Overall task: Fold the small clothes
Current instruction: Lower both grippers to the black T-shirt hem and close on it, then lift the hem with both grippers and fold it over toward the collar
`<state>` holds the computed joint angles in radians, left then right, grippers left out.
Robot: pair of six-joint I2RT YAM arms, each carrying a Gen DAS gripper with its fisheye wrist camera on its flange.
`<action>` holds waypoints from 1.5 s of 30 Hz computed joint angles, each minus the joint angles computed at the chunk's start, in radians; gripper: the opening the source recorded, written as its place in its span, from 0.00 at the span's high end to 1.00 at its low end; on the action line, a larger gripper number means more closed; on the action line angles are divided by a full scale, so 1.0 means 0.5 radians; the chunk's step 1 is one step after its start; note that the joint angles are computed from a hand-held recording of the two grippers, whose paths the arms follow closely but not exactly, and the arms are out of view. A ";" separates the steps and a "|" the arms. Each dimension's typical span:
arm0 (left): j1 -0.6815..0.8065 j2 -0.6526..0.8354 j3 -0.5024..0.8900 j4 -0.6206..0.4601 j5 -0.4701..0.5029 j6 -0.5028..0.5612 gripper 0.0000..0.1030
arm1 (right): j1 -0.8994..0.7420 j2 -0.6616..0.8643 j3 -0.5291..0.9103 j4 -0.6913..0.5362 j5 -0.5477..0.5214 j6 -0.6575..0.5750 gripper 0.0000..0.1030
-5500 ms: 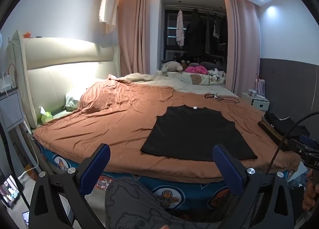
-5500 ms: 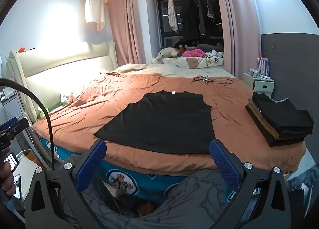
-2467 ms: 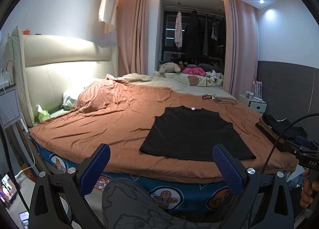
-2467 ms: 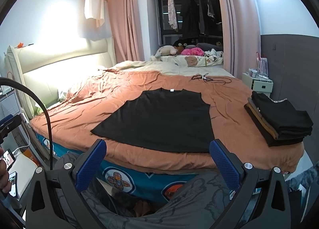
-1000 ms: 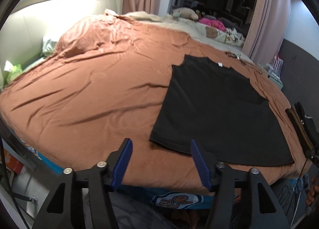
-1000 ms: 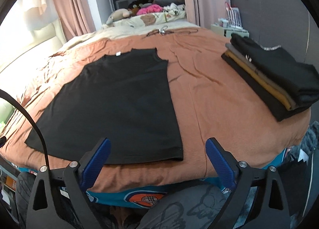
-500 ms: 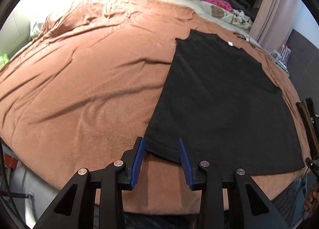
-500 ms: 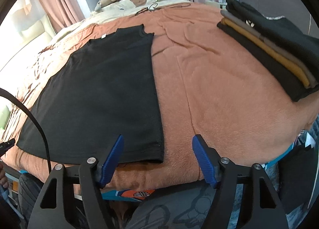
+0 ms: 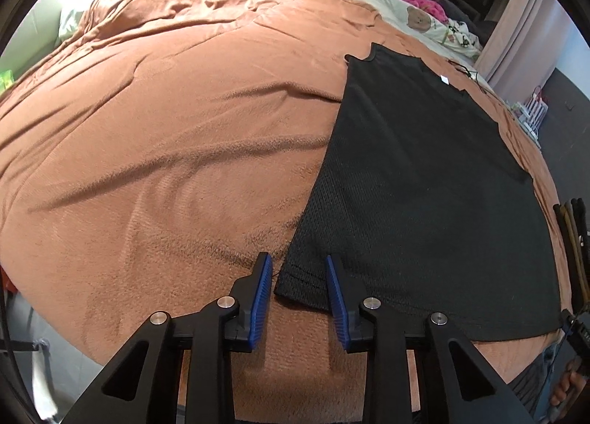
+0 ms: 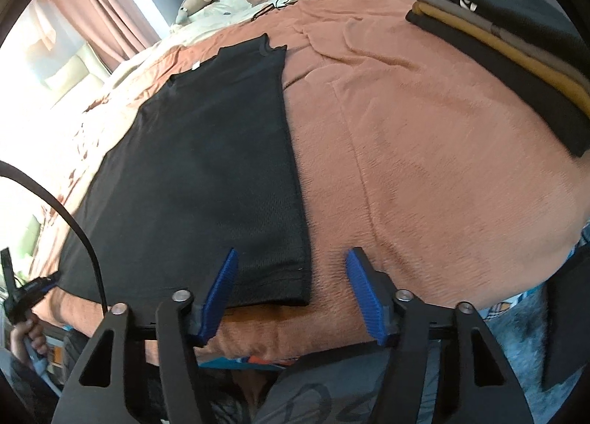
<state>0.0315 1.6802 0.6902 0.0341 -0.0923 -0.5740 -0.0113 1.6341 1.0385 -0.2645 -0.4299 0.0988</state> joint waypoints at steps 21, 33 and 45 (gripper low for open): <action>-0.046 -0.431 -0.170 -0.055 -0.034 -0.160 0.96 | -0.227 -0.165 -0.125 0.057 -0.440 0.081 0.98; -0.134 -1.064 -0.458 -0.270 -0.120 -0.231 0.96 | -0.322 -0.430 -0.312 0.016 -0.567 -0.080 0.99; -0.572 -1.978 -0.652 -0.924 -0.478 -0.502 0.96 | -0.595 -0.798 -0.511 -0.189 -0.827 -0.367 0.99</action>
<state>-0.2543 0.6914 0.3644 -0.4278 -0.3312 -0.8249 -0.3090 1.2351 0.7830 -0.3590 -0.8434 -0.0849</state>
